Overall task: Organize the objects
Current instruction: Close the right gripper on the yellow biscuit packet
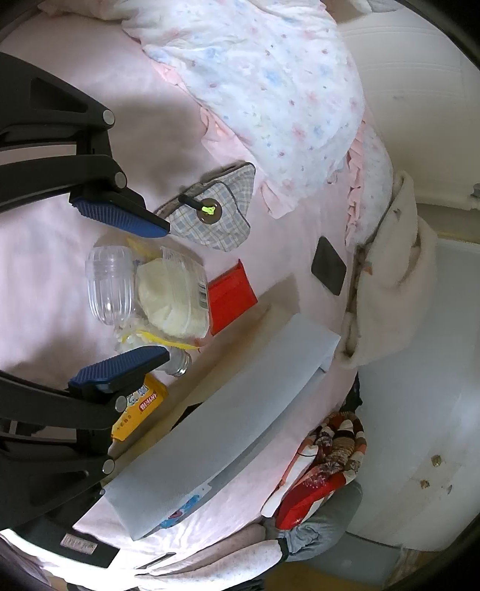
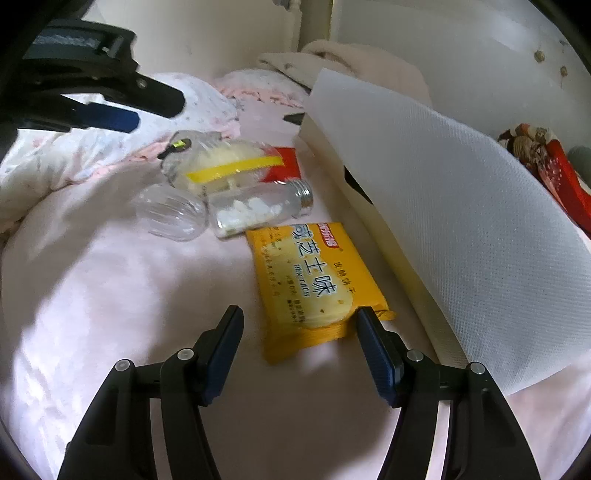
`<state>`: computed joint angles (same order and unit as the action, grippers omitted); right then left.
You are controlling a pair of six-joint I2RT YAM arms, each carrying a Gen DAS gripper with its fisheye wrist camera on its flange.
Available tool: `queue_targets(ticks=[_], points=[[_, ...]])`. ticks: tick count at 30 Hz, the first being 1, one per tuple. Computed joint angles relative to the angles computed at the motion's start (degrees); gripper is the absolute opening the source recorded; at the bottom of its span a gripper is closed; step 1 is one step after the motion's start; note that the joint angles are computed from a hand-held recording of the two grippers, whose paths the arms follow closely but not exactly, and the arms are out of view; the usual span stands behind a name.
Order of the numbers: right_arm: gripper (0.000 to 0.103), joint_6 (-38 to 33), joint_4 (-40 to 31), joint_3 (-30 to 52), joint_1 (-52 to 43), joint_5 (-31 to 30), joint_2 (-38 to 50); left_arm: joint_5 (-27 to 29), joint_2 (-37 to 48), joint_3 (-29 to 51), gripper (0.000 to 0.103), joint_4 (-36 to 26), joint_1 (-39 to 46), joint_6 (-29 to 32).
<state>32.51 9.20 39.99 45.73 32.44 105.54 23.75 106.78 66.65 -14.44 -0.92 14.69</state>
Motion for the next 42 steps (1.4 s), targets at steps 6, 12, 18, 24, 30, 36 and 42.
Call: queue_targets(ticks=[6,12,18,24,30,36,42], points=[[0.063,0.4,2.7,-1.6,-1.0,-1.6,-1.3,-0.1,0.8,1.3,0.059,-0.7,0.8,-0.8],[0.063,-2.6,5.2,-4.1,-0.9,-4.3,-4.4,0.5,1.0,1.9,0.059,-0.5,1.9,-1.6],[0.063,-11.4,1.1,0.1,-3.8,-6.1,-3.5,0.7,2.3,3.5,0.059,-1.0,2.6,-2.6],[0.067,-15.1,-8.9,11.3,-8.7,-9.3,4.6,1.1,3.2,4.7,0.059,-0.9,3.4,-4.0],[0.073,-7.6,-3.0,7.8,-10.3,-15.9,4.0,1.3,2.9,4.4,0.059,-0.5,3.3,-3.9],[0.072,2.2,3.8,0.0,-6.2,-13.8,-0.2,-0.1,2.3,3.9,0.059,-0.2,2.1,-3.7],[0.071,8.0,3.9,-3.1,0.0,-3.3,-5.6,-1.3,-0.2,2.0,0.059,0.6,0.3,-3.2]])
